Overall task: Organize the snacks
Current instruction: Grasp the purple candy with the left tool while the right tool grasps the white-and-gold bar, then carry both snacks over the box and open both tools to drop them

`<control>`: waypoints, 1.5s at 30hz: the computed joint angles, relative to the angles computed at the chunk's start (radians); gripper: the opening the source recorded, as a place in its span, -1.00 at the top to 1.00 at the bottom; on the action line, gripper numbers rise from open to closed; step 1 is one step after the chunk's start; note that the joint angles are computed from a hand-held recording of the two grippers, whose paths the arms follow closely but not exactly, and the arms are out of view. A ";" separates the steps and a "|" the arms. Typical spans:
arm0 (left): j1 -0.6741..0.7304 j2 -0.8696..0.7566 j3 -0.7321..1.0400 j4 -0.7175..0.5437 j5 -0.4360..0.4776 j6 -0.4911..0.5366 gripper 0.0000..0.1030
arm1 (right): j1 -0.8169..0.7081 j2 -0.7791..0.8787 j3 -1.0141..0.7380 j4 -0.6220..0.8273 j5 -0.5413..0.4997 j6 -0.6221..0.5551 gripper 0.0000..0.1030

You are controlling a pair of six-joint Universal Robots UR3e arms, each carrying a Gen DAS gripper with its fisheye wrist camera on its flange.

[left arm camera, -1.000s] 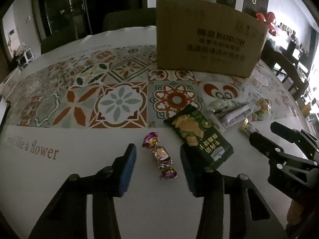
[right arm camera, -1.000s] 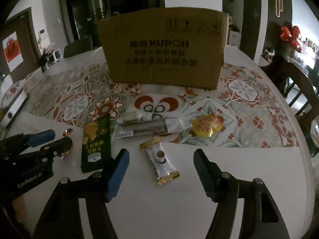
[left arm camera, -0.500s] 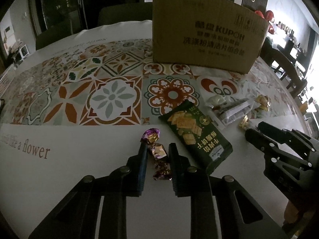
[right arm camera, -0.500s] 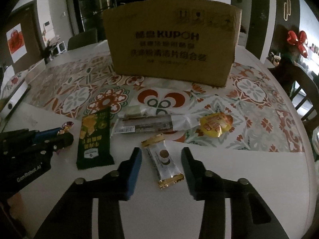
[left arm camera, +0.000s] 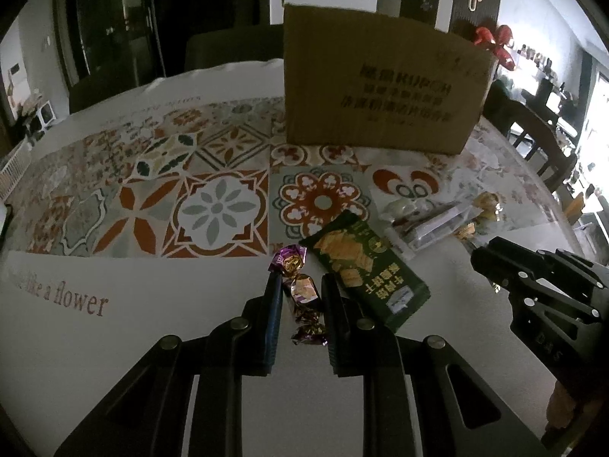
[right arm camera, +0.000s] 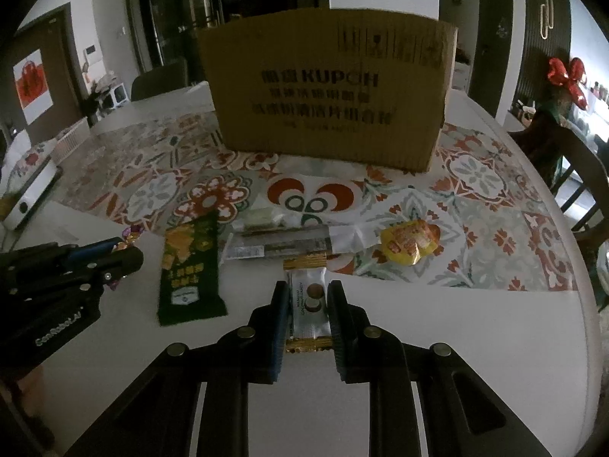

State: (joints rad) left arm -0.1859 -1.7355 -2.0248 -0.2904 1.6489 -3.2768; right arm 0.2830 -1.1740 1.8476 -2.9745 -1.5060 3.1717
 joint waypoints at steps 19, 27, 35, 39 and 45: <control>-0.036 0.104 0.023 0.064 -0.026 0.048 0.59 | 0.004 -0.166 0.085 -0.109 0.011 0.034 0.57; -0.032 0.108 0.070 0.088 -0.050 0.070 0.59 | 0.003 -0.195 0.066 -0.136 0.004 0.033 0.57; -0.043 0.052 0.173 0.140 -0.032 0.095 0.59 | -0.009 -0.182 -0.002 -0.158 -0.012 0.032 0.57; -0.045 0.016 0.231 0.160 -0.022 0.107 0.59 | -0.021 -0.168 -0.042 -0.174 -0.012 0.028 0.57; -0.028 -0.029 0.337 0.139 -0.055 0.120 0.59 | -0.032 -0.131 -0.120 -0.201 -0.027 0.014 0.57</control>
State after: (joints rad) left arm -0.2137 -1.7645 -1.6878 -0.1512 1.5942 -3.1569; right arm 0.2511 -1.3047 1.7272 -3.1750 -1.5326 3.1854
